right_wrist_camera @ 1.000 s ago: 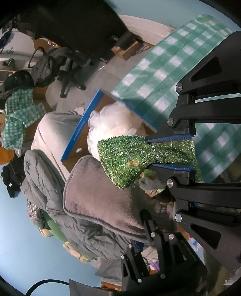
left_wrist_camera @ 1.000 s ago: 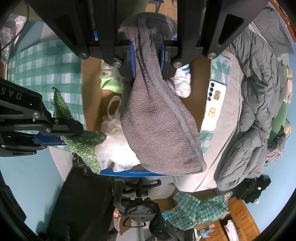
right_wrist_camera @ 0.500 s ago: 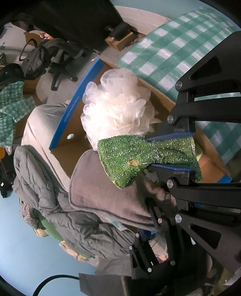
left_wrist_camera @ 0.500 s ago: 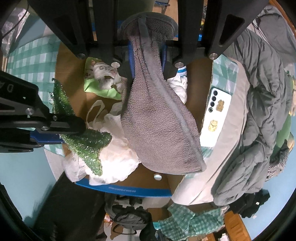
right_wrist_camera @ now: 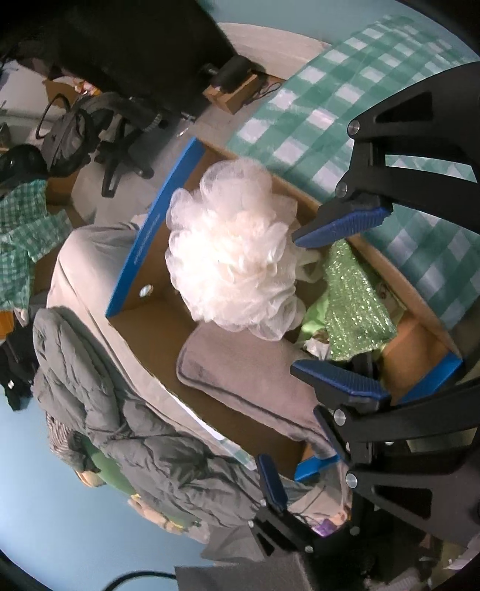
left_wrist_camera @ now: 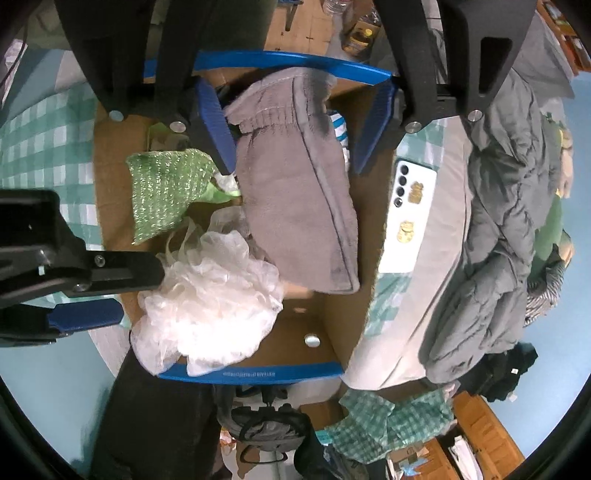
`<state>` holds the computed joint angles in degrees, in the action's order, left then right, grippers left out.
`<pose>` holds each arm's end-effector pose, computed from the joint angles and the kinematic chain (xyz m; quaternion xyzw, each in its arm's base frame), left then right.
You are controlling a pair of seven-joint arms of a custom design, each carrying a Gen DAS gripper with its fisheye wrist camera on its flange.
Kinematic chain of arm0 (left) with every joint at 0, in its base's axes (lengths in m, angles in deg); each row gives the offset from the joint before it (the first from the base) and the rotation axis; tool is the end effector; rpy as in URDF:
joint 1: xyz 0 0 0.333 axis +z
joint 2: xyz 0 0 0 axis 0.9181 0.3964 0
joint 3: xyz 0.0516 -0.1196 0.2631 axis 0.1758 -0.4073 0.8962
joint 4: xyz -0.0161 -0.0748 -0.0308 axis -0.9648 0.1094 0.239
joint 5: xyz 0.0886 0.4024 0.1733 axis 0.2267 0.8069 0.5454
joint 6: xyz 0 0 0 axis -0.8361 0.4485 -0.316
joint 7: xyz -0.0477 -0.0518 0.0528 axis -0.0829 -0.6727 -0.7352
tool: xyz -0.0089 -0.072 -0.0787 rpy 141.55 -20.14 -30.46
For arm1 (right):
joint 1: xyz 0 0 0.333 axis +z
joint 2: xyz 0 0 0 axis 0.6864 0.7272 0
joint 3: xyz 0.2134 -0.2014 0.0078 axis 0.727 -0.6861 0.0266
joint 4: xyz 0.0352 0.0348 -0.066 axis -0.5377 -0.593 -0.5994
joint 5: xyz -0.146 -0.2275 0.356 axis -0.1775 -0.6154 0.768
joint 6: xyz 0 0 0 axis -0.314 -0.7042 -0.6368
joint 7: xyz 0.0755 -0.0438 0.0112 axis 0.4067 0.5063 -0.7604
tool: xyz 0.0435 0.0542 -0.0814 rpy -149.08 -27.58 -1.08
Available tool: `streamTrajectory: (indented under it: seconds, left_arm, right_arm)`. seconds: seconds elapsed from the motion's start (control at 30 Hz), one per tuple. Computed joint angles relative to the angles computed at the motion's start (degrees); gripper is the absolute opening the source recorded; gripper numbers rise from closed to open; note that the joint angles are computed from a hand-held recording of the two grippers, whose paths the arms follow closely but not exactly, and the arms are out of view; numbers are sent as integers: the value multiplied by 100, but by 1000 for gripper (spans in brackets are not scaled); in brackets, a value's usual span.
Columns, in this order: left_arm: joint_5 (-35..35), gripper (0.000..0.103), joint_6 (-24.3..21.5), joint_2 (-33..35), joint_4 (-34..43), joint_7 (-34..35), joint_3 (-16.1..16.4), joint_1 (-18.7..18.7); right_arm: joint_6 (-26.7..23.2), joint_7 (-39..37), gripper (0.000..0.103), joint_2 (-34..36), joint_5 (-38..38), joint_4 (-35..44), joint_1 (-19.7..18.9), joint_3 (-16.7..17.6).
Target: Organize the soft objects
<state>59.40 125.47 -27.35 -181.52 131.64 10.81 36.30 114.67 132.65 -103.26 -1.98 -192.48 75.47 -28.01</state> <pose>0.4036 -0.4803 0.5267 -0.6163 0.7649 -0.0772 0.1710 0.4264 0.3843 0.5313 -0.8313 0.5127 0.0028 0.2146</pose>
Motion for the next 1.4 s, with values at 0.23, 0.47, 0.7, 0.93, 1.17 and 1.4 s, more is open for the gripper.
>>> streamTrajectory:
  seconds: [0.23, 0.47, 0.7, 0.93, 1.17, 1.4]
  left_arm:
    - [116, 73, 137, -69, 216, -156, -9, 9]
    - [440, 78, 220, -73, 530, -449, -83, -26]
    - [853, 86, 48, -7, 909, -749, -145, -138]
    - [997, 89, -261, 75, 1273, -889, -133, -261]
    - [1089, 89, -404, 73, 1336, -954, -149, -322]
    - [1032, 89, -479, 67, 1345, -955, -156, -353]
  right_arm:
    - [-64, 380, 66, -332, -122, -102, -114, -41]
    - [-97, 875, 67, -838, -653, -230, -256, 20]
    - [-318, 1256, 67, -1311, -1060, -238, -335, 8]
    - [-529, 1449, 69, -1631, -1375, -216, -381, 58]
    - [-616, 1651, 69, -1859, -1515, -288, -417, 76]
    - [-664, 1737, 69, -1992, -1500, -398, -414, 21]
